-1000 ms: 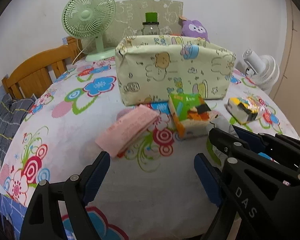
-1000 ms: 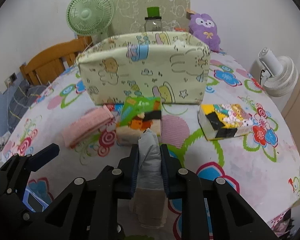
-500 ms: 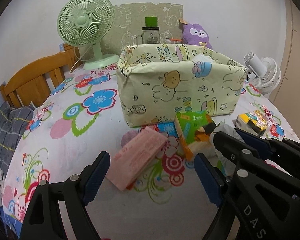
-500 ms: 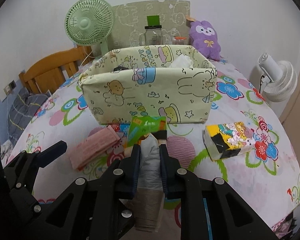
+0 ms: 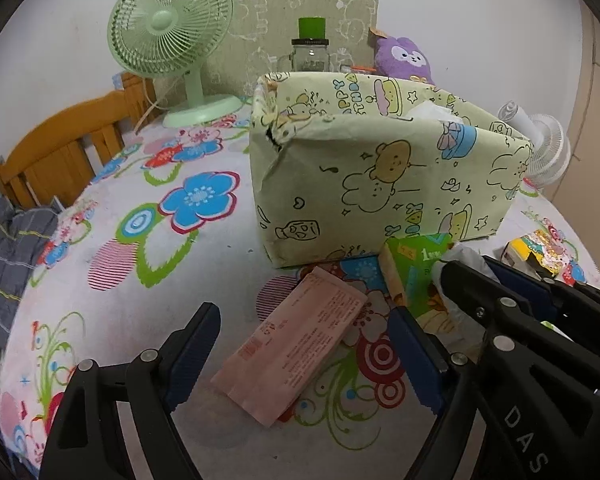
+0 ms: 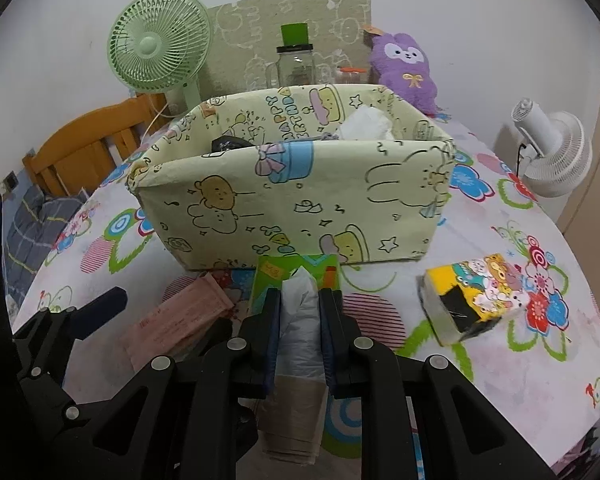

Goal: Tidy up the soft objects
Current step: 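Grasp the pink paper packet with the left gripper while the right lifts the white cloth, then carry the pink packet with the left tool while the right tool carries the white cloth over the box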

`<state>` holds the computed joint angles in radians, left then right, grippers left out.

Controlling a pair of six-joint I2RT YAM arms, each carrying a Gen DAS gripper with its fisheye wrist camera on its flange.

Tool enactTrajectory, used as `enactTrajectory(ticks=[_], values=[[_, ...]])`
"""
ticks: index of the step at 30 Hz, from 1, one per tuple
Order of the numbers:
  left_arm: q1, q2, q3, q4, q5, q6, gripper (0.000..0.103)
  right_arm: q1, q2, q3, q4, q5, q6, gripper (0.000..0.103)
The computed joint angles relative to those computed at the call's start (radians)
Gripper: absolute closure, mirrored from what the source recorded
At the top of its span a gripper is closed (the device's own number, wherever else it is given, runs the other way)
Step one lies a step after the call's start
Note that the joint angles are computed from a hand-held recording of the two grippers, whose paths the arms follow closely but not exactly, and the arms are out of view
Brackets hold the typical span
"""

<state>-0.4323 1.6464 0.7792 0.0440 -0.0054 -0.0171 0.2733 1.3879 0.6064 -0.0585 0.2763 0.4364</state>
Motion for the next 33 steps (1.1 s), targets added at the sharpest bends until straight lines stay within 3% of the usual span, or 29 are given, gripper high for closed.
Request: enactTrajectory(ticks=[5,16,33], values=[[0.023,0.037,0.032,-0.029,0.053,0.005,0.033,0.001,0.029,0.017,0.005,-0.003,-0.007,0.082],[0.013,0.011,-0.007,-0.017,0.063,0.005,0.061,0.005,0.041,0.014,0.014,-0.011,-0.018,0.082],[-0.059,-0.121,-0.086,-0.054,0.012,-0.087,0.063,-0.014,-0.078,-0.06,-0.017,-0.047,-0.016,0.081]])
